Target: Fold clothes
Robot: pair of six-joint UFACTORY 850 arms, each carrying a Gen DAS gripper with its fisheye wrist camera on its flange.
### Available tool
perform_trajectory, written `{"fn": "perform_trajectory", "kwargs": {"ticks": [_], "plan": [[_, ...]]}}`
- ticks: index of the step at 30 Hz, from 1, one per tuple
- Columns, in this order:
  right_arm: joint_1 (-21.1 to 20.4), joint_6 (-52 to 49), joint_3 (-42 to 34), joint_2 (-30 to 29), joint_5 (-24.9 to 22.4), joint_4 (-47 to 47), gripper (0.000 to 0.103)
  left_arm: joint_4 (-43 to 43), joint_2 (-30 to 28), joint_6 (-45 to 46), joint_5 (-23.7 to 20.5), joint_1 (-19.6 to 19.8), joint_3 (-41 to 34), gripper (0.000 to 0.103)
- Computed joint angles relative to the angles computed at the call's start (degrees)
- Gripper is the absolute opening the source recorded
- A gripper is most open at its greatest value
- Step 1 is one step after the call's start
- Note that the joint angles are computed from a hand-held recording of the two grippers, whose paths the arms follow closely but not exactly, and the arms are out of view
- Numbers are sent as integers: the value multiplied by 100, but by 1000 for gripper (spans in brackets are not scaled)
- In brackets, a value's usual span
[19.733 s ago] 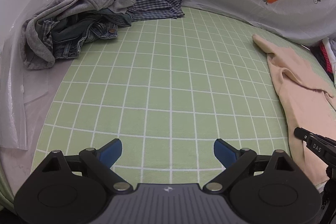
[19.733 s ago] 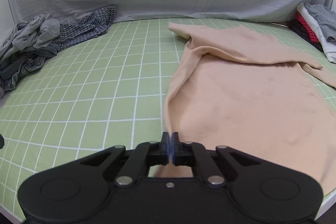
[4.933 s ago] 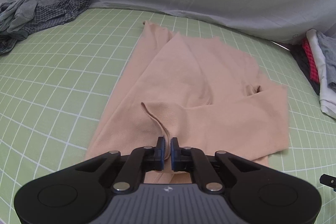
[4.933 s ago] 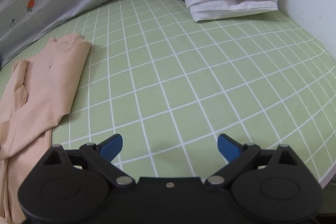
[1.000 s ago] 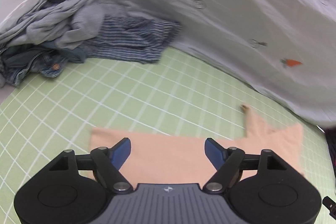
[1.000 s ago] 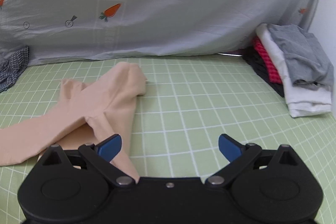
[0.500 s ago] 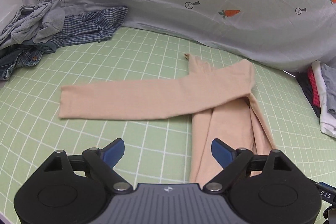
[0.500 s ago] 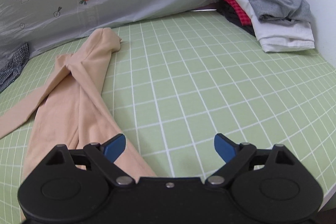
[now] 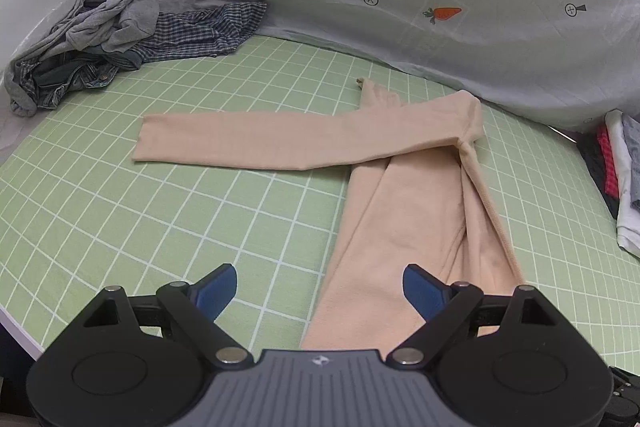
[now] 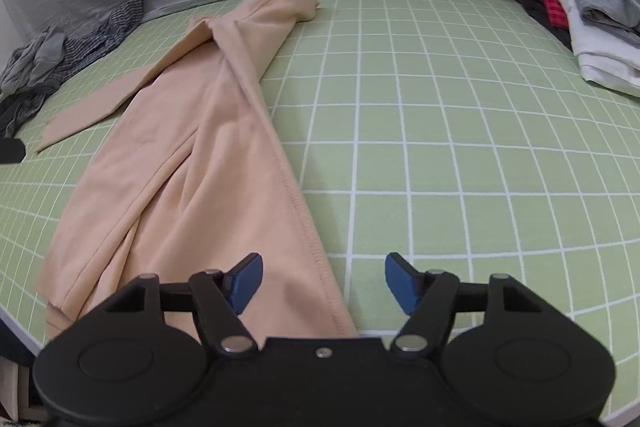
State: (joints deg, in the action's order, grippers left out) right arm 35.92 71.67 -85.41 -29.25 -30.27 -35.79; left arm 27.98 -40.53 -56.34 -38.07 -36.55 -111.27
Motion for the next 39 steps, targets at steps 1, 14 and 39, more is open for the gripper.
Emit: {"fn": "perform_trajectory", "kwargs": {"ticks": [1,14,39], "plan": [[-18,-199,41,21,90,117,60,121,19,-176,-32,-50,20,90],[-117,-1163,539,316,774,637,15,722,546,-1356,-453,-473,804,91],[1235,787,-2075,-1198,-1720,-1155,5,-1829,1217,2490,1300,1135,1871,91]]}}
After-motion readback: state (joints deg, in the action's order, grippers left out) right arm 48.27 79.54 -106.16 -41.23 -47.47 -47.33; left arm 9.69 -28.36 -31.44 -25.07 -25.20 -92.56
